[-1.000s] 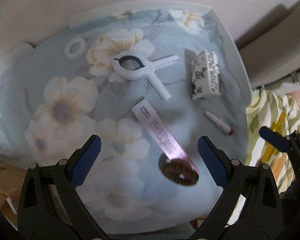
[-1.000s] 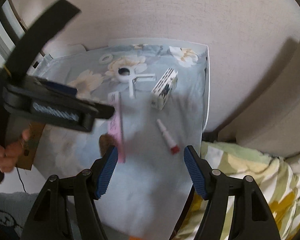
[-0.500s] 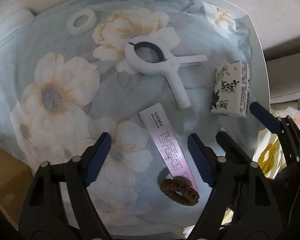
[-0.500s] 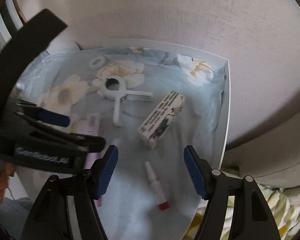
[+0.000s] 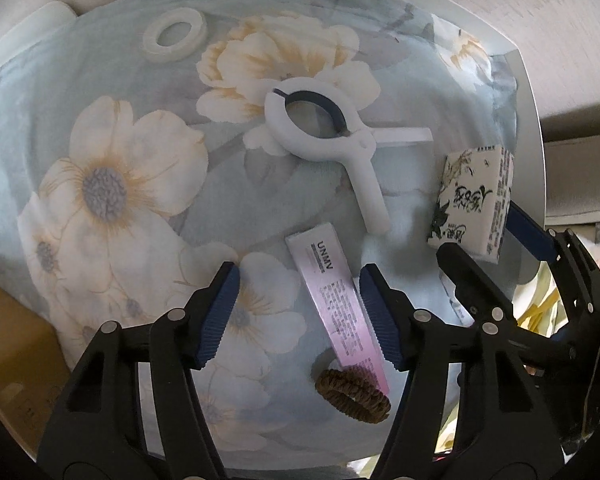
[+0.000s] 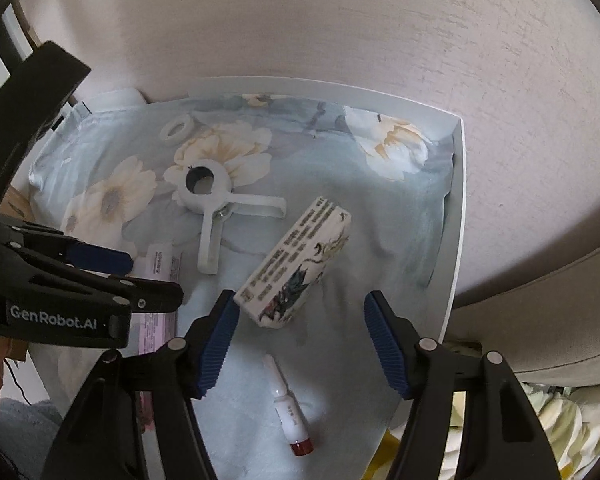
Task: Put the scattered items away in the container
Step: 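Grasp the pink UNMV tube with the left tool while the right tool grasps the white printed box, then carry both items over the cardboard box and open both tools to release them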
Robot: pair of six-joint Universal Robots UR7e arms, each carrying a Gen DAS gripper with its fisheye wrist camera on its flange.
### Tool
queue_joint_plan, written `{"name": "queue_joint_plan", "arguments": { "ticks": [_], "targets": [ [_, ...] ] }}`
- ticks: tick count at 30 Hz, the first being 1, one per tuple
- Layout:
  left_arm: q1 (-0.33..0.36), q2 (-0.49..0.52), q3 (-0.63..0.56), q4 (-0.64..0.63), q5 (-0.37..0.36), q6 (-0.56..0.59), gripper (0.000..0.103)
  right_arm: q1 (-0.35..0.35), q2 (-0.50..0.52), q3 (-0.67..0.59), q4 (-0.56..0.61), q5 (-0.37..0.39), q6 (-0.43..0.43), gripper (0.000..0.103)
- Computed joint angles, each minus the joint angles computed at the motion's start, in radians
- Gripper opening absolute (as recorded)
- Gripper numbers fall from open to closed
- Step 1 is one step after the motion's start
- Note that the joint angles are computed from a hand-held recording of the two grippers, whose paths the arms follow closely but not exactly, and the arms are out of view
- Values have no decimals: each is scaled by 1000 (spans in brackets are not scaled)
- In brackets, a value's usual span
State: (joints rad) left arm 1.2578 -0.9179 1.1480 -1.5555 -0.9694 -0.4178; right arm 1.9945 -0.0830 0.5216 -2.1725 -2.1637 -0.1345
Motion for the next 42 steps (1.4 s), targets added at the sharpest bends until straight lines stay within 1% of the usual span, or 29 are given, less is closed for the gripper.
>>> {"name": "queue_joint_plan", "arguments": {
  "ticks": [3, 5, 6, 7, 8, 9, 10, 11, 12, 13, 15, 18, 23, 32, 35, 36, 38, 40, 42],
  "targets": [
    [-6, 7, -6, 27, 17, -41, 60, -1, 19, -42, 26, -4, -5, 61],
    [-14, 6, 6, 32, 42, -69, 60, 0, 33, -66, 37, -9, -14, 59],
    [-17, 4, 14, 32, 55, -80, 60, 1, 39, -77, 46, -8, -18, 55],
    [-21, 1, 23, 33, 70, -92, 59, 1, 43, -86, 56, -4, -21, 47],
    [-26, -2, 33, 33, 83, -101, 58, 1, 45, -90, 65, 1, -24, 43],
    [-30, -4, 40, 33, 93, -105, 54, 1, 47, -95, 75, 5, -29, 35],
    [-34, -8, 50, 31, 104, -106, 49, 3, 51, -98, 80, 1, -33, 33],
    [-37, -14, 61, 25, 109, -101, 45, 5, 51, -95, 76, -7, -37, 32],
    [-39, -19, 69, 17, 106, -95, 37, 7, 52, -93, 70, -10, -39, 30],
    [-39, -23, 72, 13, 99, -93, 32, 6, 49, -88, 66, -6, -37, 30],
    [-40, -33, 79, 5, 90, -97, 31, 5, 41, -73, 49, -2, -32, 24],
    [-44, -55, 99, -30, 79, -95, 27, 5, 34, -58, 36, 2, -30, 23],
    [-57, -88, 122, -76, 54, -83, 24, 15, 24, -43, -1, 3, -47, 21],
    [-81, -166, 171, -125, 23, -67, 22, 49, 67, -140, 46, -25, -63, 20],
    [-59, -175, 112, -119, 13, -20, 22, 61, 75, -163, 60, -33, -55, 20],
    [-65, -177, 106, -121, 8, -22, 22, 66, 79, -171, 63, -37, -54, 20],
    [-71, -131, 27, -123, 2, -16, 22, 74, 78, -180, 76, -34, -46, 20],
    [-70, -168, 21, -104, -7, -9, 21, 86, 85, -199, 91, -42, -46, 20],
    [-59, -168, 1, -124, -14, 14, 20, 97, 96, -225, 113, -50, -45, 20]
  ]
}}
